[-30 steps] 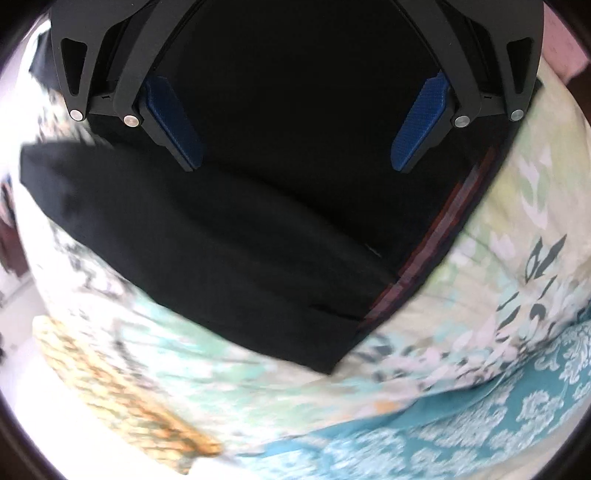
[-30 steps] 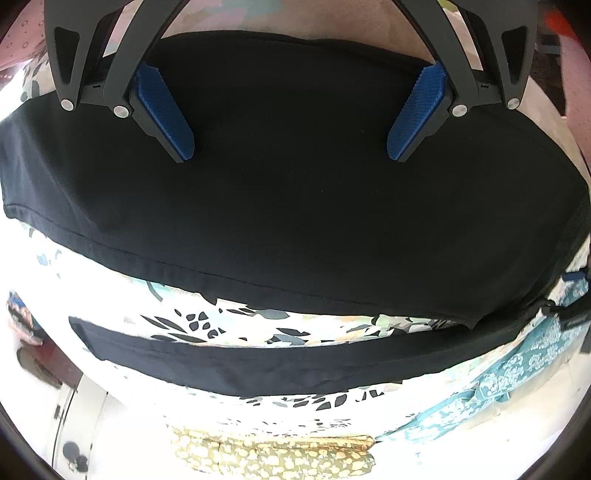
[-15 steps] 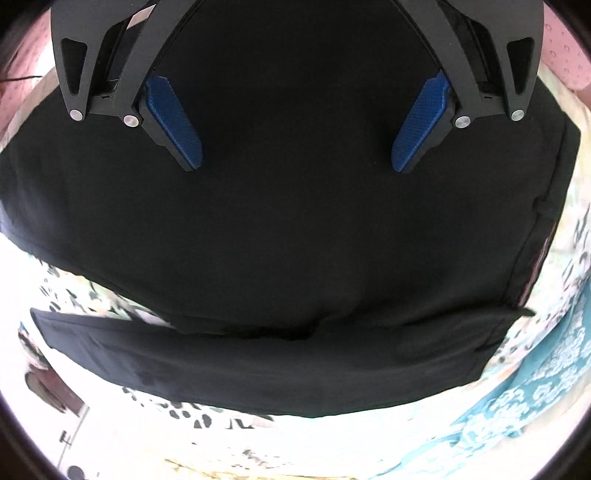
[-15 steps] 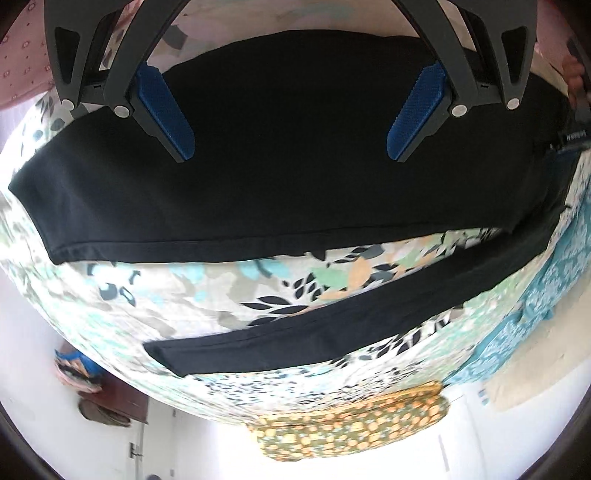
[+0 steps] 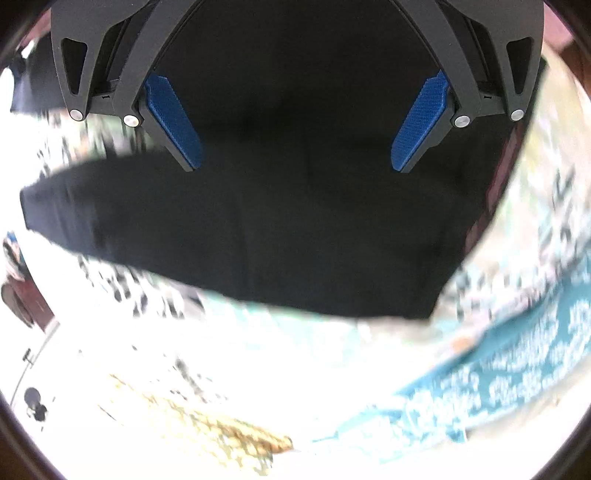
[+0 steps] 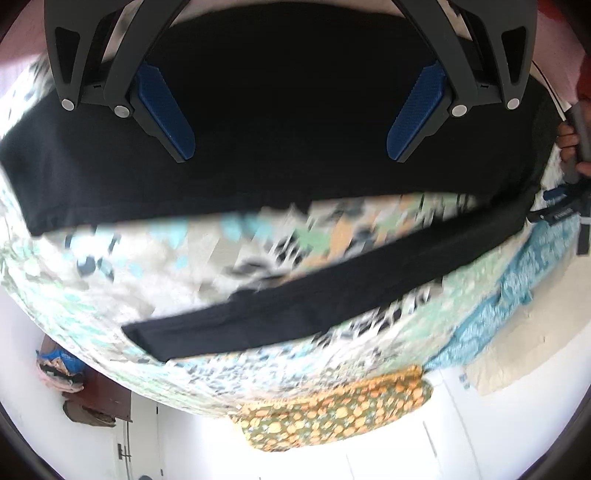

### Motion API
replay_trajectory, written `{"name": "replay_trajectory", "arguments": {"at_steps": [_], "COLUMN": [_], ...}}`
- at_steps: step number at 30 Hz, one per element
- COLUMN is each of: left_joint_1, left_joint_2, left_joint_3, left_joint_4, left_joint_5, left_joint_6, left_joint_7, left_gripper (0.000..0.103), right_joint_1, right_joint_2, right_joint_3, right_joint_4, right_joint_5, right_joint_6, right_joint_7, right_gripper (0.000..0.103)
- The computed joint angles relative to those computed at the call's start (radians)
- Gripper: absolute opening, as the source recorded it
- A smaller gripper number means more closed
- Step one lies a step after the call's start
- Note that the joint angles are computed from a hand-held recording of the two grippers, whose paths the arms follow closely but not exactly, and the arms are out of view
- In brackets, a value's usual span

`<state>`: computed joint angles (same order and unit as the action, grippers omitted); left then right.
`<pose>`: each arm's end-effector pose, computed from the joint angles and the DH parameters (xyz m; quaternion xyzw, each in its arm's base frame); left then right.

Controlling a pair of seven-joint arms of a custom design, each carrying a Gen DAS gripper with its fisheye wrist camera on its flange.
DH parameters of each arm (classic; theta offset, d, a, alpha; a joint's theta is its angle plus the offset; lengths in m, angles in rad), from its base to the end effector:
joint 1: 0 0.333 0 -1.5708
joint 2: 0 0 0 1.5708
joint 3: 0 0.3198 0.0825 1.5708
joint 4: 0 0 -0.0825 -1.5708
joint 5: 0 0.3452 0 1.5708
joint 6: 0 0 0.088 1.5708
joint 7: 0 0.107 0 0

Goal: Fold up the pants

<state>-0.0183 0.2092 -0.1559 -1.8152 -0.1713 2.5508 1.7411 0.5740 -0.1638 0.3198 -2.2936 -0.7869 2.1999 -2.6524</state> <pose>0.6152 -0.0982 0.5045 -0.6033 0.7499 -0.2401 0.1268 0.3085 0.3515 0.4542 -0.3942 0.8533 -0.2480 0.2343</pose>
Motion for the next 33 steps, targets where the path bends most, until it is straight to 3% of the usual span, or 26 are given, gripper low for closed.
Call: {"name": "replay_trajectory", "arguments": {"at_steps": [3, 6, 7, 10, 14, 18, 24, 25, 26, 27, 28, 29, 30, 33], "left_joint_1": [-0.036, -0.058, -0.058, -0.047, -0.045, -0.052, -0.066, -0.065, -0.065, -0.065, -0.065, -0.065, -0.066, -0.066], "left_joint_2": [0.121, 0.216, 0.237, 0.208, 0.208, 0.238, 0.237, 0.237, 0.237, 0.237, 0.238, 0.238, 0.238, 0.238], "left_joint_3": [0.044, 0.091, 0.102, 0.099, 0.1, 0.114, 0.127, 0.127, 0.127, 0.127, 0.127, 0.128, 0.129, 0.129], "left_joint_4": [0.139, 0.212, 0.203, 0.073, 0.042, 0.063, 0.046, 0.046, 0.044, 0.044, 0.044, 0.045, 0.045, 0.045], "left_joint_5": [0.121, 0.235, 0.271, 0.337, 0.36, 0.379, 0.408, 0.41, 0.411, 0.413, 0.414, 0.416, 0.417, 0.421], "left_joint_6": [-0.027, -0.073, -0.055, 0.177, 0.249, 0.277, 0.299, 0.302, 0.303, 0.304, 0.304, 0.304, 0.304, 0.305], "left_joint_7": [-0.129, -0.243, -0.257, -0.231, -0.258, -0.272, -0.302, -0.304, -0.305, -0.306, -0.307, -0.308, -0.31, -0.313], "left_gripper": [0.102, 0.102, 0.103, 0.103, 0.103, 0.102, 0.102, 0.102, 0.102, 0.102, 0.102, 0.102, 0.102, 0.102], "right_joint_1": [-0.05, -0.126, -0.159, -0.255, -0.365, -0.433, -0.503, -0.516, -0.531, -0.543, -0.555, -0.581, -0.572, -0.589], "right_joint_2": [-0.13, -0.259, -0.295, -0.338, -0.258, -0.07, 0.128, 0.144, 0.158, 0.162, 0.154, 0.117, 0.076, -0.095], "right_joint_3": [-0.064, -0.168, -0.21, -0.345, -0.504, -0.533, -0.475, -0.467, -0.465, -0.457, -0.442, -0.411, -0.414, -0.335], "right_joint_4": [-0.098, -0.2, -0.224, -0.268, -0.259, -0.14, 0.036, 0.048, 0.043, 0.036, 0.04, 0.01, -0.031, -0.144], "right_joint_5": [0.016, 0.061, 0.071, 0.11, 0.184, 0.237, 0.187, 0.228, 0.339, 0.409, 0.409, 0.339, 0.293, 0.159], "right_joint_6": [0.036, 0.093, 0.087, 0.135, 0.271, 0.373, 0.35, 0.352, 0.382, 0.388, 0.353, 0.367, 0.409, 0.441], "right_joint_7": [-0.128, -0.309, -0.374, -0.53, -0.664, -0.723, -0.878, -0.932, -1.046, -1.108, -1.115, -1.072, -1.05, -1.018], "right_gripper": [0.103, 0.103, 0.103, 0.103, 0.103, 0.103, 0.103, 0.093, 0.063, 0.039, 0.014, 0.004, 0.004, 0.004]}}
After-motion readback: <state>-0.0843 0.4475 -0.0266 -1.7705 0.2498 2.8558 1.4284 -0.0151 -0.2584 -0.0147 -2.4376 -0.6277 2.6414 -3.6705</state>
